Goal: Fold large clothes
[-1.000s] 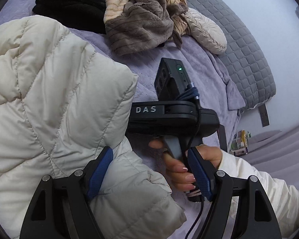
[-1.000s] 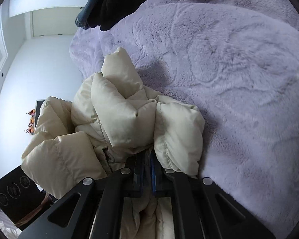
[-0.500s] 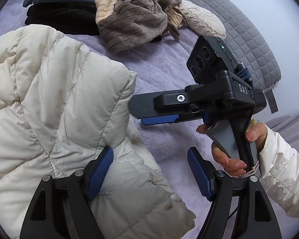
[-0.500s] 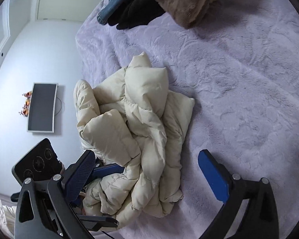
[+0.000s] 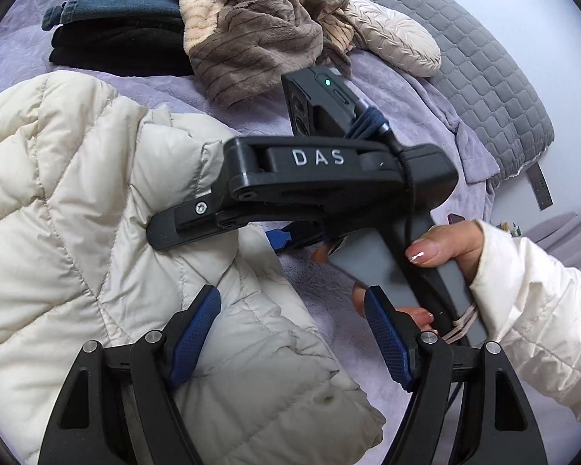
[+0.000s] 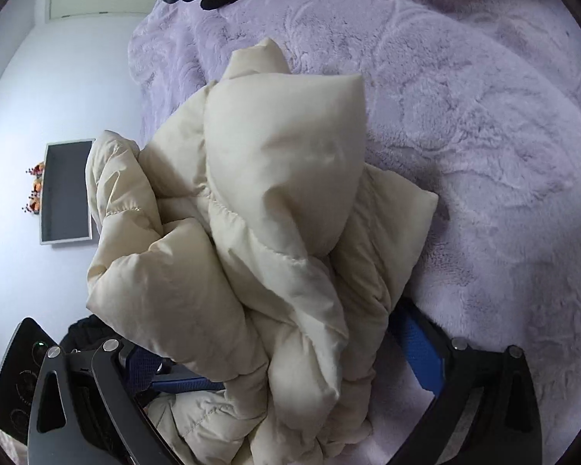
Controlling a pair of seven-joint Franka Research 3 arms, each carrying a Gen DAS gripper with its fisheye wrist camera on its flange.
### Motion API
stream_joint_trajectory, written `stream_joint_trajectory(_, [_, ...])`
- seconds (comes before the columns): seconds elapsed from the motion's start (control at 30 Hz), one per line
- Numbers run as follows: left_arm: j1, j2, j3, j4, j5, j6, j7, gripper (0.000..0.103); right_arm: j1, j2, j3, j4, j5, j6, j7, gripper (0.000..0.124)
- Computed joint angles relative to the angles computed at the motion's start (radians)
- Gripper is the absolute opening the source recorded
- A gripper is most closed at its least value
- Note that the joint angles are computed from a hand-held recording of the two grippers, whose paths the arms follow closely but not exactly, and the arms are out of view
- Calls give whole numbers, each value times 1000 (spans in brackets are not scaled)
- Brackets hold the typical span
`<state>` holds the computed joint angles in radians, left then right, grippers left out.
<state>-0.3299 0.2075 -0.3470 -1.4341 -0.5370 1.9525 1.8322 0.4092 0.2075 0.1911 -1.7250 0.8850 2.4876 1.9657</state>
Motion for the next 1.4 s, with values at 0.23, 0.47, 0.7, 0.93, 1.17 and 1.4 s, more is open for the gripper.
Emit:
stream_joint_trajectory(0.23, [27, -65, 24, -29, -13, -4, -11, 77, 6, -64, -2, -85, 39, 31, -34, 103])
stream_joint_trajectory(0.47, [122, -174, 121, -125, -126, 0, -87, 77, 26, -118, -2, -156, 63, 69, -51, 103])
stream_joint_trajectory(0.7, [238, -127, 186, -200, -337, -16, -159, 77, 42, -119, -4, -164, 55, 89, -41, 103])
stream_joint_trajectory(0.93, [281, -11, 131, -179, -446, -98, -62, 77, 54, -136, -4, -188, 64, 106, -44, 103])
stream_joint_trajectory(1.17, [259, 15, 95, -161, -402, -48, -61, 89, 59, -131, -5, -181, 48, 102, -26, 103])
stream_joint_trajectory(1.4, [193, 9, 72, -151, -243, 43, -124, 93, 63, -115, -2, -158, 16, 104, 10, 103])
